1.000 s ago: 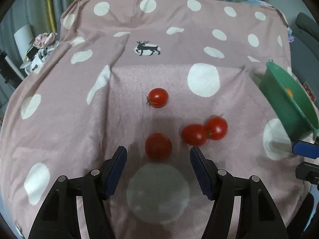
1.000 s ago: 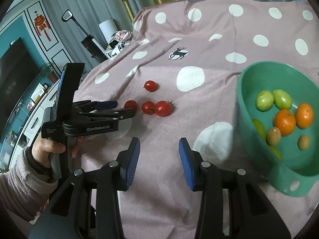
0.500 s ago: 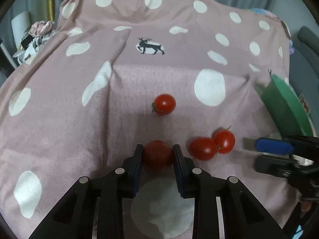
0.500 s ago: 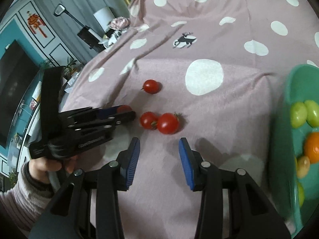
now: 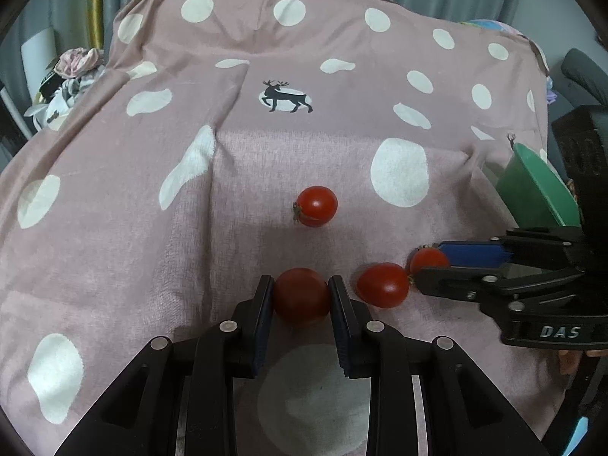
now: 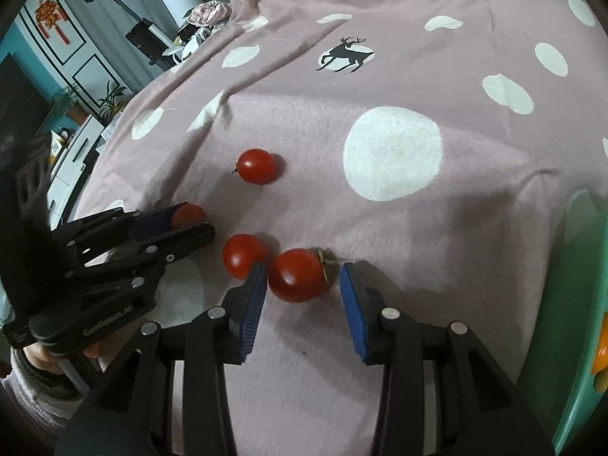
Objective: Organize fruits
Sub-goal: 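Grasp a red tomato with the left gripper while the right gripper grasps another, then carry both red tomatoes into the green bowl and open both grippers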
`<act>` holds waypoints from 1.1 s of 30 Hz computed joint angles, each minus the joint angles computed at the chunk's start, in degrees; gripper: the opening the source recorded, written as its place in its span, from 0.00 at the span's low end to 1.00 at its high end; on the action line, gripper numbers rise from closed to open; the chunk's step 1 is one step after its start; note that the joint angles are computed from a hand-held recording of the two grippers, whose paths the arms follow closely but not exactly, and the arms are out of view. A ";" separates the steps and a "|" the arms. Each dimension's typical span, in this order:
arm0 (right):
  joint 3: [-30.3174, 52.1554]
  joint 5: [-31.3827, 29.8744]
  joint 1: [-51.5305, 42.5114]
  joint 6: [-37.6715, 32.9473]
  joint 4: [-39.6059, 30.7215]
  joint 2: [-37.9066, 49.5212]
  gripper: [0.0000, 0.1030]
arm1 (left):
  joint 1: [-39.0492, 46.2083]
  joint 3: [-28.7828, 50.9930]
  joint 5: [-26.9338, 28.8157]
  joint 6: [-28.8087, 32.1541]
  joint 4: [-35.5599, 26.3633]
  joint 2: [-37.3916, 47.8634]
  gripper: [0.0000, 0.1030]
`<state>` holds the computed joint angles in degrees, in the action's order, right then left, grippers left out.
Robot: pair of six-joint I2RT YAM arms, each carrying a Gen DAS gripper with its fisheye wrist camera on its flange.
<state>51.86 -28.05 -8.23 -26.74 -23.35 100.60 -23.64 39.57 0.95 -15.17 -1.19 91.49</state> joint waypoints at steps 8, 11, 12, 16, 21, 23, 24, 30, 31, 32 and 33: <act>-2.26 0.01 -0.03 0.39 2.83 -1.69 0.32 | 0.08 -0.66 0.41 -0.03 0.78 -0.36 0.28; -3.88 -1.12 -1.75 -0.12 2.72 -4.00 0.32 | 0.13 -0.95 0.65 -0.10 1.09 -0.48 0.28; -4.37 -1.78 -2.51 -0.53 2.25 -4.75 0.32 | 0.11 -0.97 0.74 -0.09 0.97 -0.55 0.28; -6.91 -3.68 -5.36 -2.49 0.47 -8.15 0.32 | -0.41 -1.29 0.02 -0.60 -0.22 -2.17 0.28; -10.34 -6.77 -9.87 -5.88 -2.29 -13.02 0.32 | -3.80 -2.02 -3.29 -1.29 -2.58 -5.94 0.28; -11.69 -8.17 -12.00 -7.46 -3.84 -15.03 0.32 | -5.13 -2.24 -4.45 -1.75 -3.64 -7.40 0.28; -11.93 -9.62 -13.56 -8.79 -5.73 -15.69 0.32 | -5.93 -2.32 -5.21 -2.08 -4.27 -8.07 0.28; -13.66 -14.07 -20.58 -15.19 -13.08 -19.82 0.32 | -11.33 -3.03 -9.52 -4.52 -7.93 -12.24 0.28; -13.59 -14.34 -21.12 -15.76 -13.76 -20.05 0.32 | -12.30 -3.07 -10.23 -4.91 -8.54 -12.95 0.29; -13.67 -14.70 -21.97 -16.47 -14.51 -20.54 0.32 | -13.09 -2.99 -10.83 -5.26 -9.05 -13.40 0.29; -13.73 -15.12 -22.87 -17.22 -15.29 -21.06 0.32 | -13.94 -2.89 -11.43 -5.66 -9.57 -13.84 0.29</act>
